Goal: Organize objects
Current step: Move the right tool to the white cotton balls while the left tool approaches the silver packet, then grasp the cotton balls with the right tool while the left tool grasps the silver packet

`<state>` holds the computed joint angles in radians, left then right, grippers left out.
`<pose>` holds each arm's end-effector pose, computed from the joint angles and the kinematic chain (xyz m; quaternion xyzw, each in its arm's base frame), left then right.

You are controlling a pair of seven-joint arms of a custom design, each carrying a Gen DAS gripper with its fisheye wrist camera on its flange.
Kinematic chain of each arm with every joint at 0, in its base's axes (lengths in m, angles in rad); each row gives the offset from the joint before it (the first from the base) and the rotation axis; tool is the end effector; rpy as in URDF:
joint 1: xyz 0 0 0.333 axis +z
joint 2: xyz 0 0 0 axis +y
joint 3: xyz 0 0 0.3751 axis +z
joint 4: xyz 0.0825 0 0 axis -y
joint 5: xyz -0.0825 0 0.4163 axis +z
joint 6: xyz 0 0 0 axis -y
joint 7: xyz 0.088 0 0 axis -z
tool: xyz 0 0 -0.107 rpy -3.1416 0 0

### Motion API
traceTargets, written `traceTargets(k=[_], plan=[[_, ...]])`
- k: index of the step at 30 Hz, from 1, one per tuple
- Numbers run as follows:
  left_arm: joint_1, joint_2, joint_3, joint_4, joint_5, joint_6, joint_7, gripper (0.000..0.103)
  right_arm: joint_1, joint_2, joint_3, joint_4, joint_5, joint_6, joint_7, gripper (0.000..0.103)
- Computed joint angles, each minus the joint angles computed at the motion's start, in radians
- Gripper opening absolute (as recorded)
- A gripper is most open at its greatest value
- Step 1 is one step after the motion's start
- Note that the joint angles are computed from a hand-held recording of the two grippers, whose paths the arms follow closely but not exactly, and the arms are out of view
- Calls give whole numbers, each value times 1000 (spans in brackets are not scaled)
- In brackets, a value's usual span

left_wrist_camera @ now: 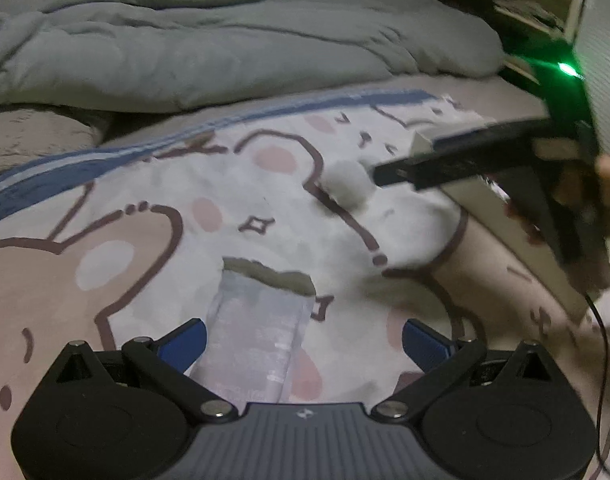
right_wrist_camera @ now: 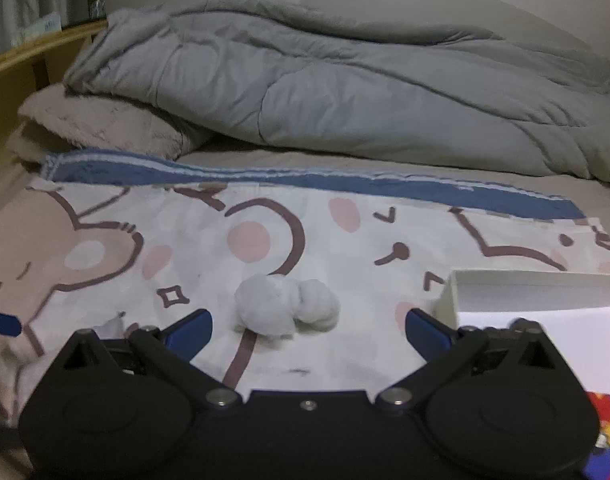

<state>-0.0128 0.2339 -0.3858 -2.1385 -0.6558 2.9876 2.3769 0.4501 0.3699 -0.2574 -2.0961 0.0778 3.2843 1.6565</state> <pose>0.6089 -0.1969 0.3969 -0.4611 0.8210 -0.3085 0.1349 0.6608 0.1366 0.3786 -0.6726 0.6193 -0.2660 0.3056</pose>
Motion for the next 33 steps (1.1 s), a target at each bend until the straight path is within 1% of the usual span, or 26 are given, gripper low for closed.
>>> traceTargets(k=[5,10,11,12,13,15,17,18,19,20,21,22,23,24,25,26,27,28,29,31,32,33], plan=[[-5,35,31,14,69,-15,-25,103,-9,84,9,90,10,-43,41,103],[17,71,30,36,117,-36,-42,103,99,164,-117,169,-9,-102,150,103],[5,76,42,36,140,-21,-60,103,103,173,-123,179,-16,-114,170,103],[-8,82,54,36,166,-2,-85,103,89,180,-110,193,-22,-130,183,103],[-9,88,55,40,185,1,-101,103,81,186,-104,203,-29,-143,197,103],[-2,100,50,54,214,-14,-127,102,67,197,-94,217,-45,-147,224,103],[-5,112,57,68,244,-35,-162,101,71,206,-103,228,-71,-157,249,102],[-14,117,69,75,264,-45,-188,99,70,206,-104,230,-84,-163,260,100],[-15,121,73,77,277,-48,-205,95,53,204,-86,232,-94,-167,262,92],[-21,124,81,77,291,-42,-229,93,21,200,-51,236,-104,-173,256,88],[-22,126,85,75,302,-33,-249,91,0,197,-28,237,-114,-175,255,86],[-15,128,79,73,304,-26,-262,88,-4,196,-25,235,-128,-170,260,84],[-5,127,69,68,304,-17,-269,86,-6,193,-25,231,-140,-164,264,76],[6,127,58,65,302,-12,-273,82,-24,189,-4,225,-151,-149,255,71],[15,125,48,60,300,-8,-279,78,-36,184,9,220,-159,-139,247,71],[20,122,44,56,298,-5,-290,76,-24,181,-4,212,-167,-129,247,70],[13,119,50,52,304,1,-310,72,-26,178,-2,206,-172,-120,241,70],[-4,117,68,48,324,10,-337,67,-30,172,3,198,-175,-113,234,70],[-25,112,89,42,348,20,-368,65,-31,165,4,190,-176,-109,229,70],[-67,101,135,38,400,24,-442,63,-13,151,-15,172,-177,-101,224,69],[-81,94,150,34,423,28,-476,63,-2,144,-27,165,-178,-97,222,69],[-83,86,151,27,436,40,-497,63,5,134,-35,156,-181,-90,216,69]])
